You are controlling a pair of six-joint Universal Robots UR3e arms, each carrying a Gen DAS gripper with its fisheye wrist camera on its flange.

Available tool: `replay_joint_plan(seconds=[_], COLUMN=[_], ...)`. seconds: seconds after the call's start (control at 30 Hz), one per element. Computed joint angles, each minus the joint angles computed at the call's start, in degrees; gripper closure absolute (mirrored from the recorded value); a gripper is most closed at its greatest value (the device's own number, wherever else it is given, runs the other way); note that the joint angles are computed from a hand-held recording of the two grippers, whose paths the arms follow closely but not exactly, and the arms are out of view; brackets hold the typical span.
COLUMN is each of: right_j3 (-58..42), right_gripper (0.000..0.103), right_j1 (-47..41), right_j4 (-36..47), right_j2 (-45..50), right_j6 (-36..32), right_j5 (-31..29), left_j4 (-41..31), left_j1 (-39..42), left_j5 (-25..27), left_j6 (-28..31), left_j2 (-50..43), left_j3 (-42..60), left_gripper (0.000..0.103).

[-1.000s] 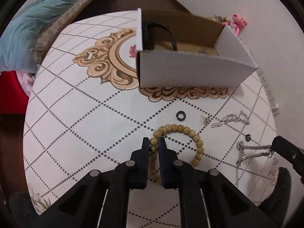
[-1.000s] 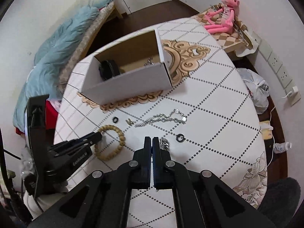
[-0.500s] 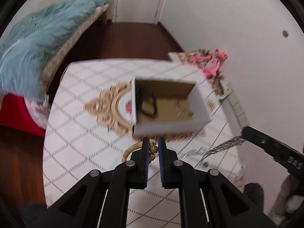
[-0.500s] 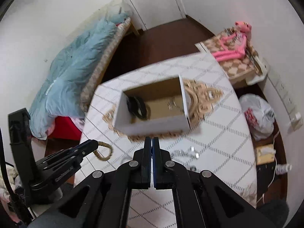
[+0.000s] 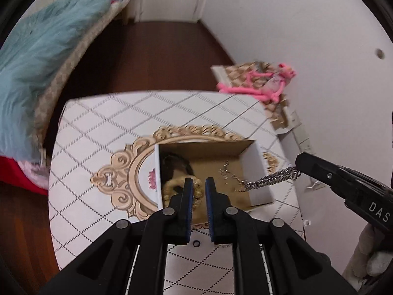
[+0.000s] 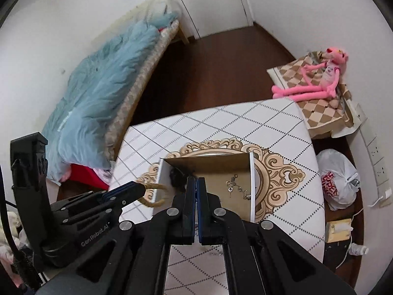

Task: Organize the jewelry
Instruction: 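Lower the bracelet with left tool while right tool lowers the chain into the box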

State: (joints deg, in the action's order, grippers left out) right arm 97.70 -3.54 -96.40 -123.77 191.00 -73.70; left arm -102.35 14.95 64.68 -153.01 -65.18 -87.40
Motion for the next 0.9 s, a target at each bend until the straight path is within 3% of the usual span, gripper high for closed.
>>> replay_joint_plan(seconds=[0.17,0.23,0.3,0.43,0.5,0.53,0.57,0.7,0.83,0.87,0.9], right_j3=[0.07,-0.39,-0.92,-2.2,-2.53,-1.87,-0.99,3.12,4.98,5.47,6.01], right_gripper=[0.102,0.102,0.102,0.102,0.101,0.101,0.096,0.046,0.024,0.011,0.004], right_j1=[1.0,1.36,1.41,0.42,0.82,0.89,1.04,1.66,4.6,5.94,6.54], right_j4=[-3.2,-4.19,-4.95,-4.85,-3.53,-3.24,-2.95,-3.7,-3.91,-3.87,-3.8], right_j2=[7.81,10.32,12.11,16.51,18.42,18.82,18.82,16.02,13.52,13.06,12.65], right_j6=[-1.41,-1.66,-1.46,-2.29,-2.52,-2.79,-2.84,-2.28,-0.09,1.12,1.81], right_j5=[-0.32,-0.27,0.14,3.41,3.21,3.19,2.64,-1.31,-10.52,-13.33,-15.11], left_j4=[3.77,5.97,6.91,10.12,12.4,13.72,14.68,19.73,22.68,23.25,23.61], left_j1=[-2.09,-2.53,-1.14,-0.45,-1.8,-2.3,-2.41,-3.87,-5.58,-6.23,-6.88], left_j5=[3.28,5.42,5.61,7.43,10.09,11.28,11.84,15.22,18.12,18.72,19.46], left_j6=[-4.51,-5.72,-6.12,-7.32,-8.32,-8.52,-8.44,-9.34,-10.41,-10.56,-10.87], left_j2=[-3.6,-4.03,-3.56,-3.18,-3.54,-3.39,-2.99,-0.87,0.56,0.65,1.0], left_j3=[-1.05,-1.83,-2.68,-4.11,-4.77,-5.42,-6.08,-9.31,-12.0,-12.58,-13.29], left_gripper=[0.09,0.076,0.033,0.028,0.009,0.005,0.004,0.003,0.0,0.0,0.0])
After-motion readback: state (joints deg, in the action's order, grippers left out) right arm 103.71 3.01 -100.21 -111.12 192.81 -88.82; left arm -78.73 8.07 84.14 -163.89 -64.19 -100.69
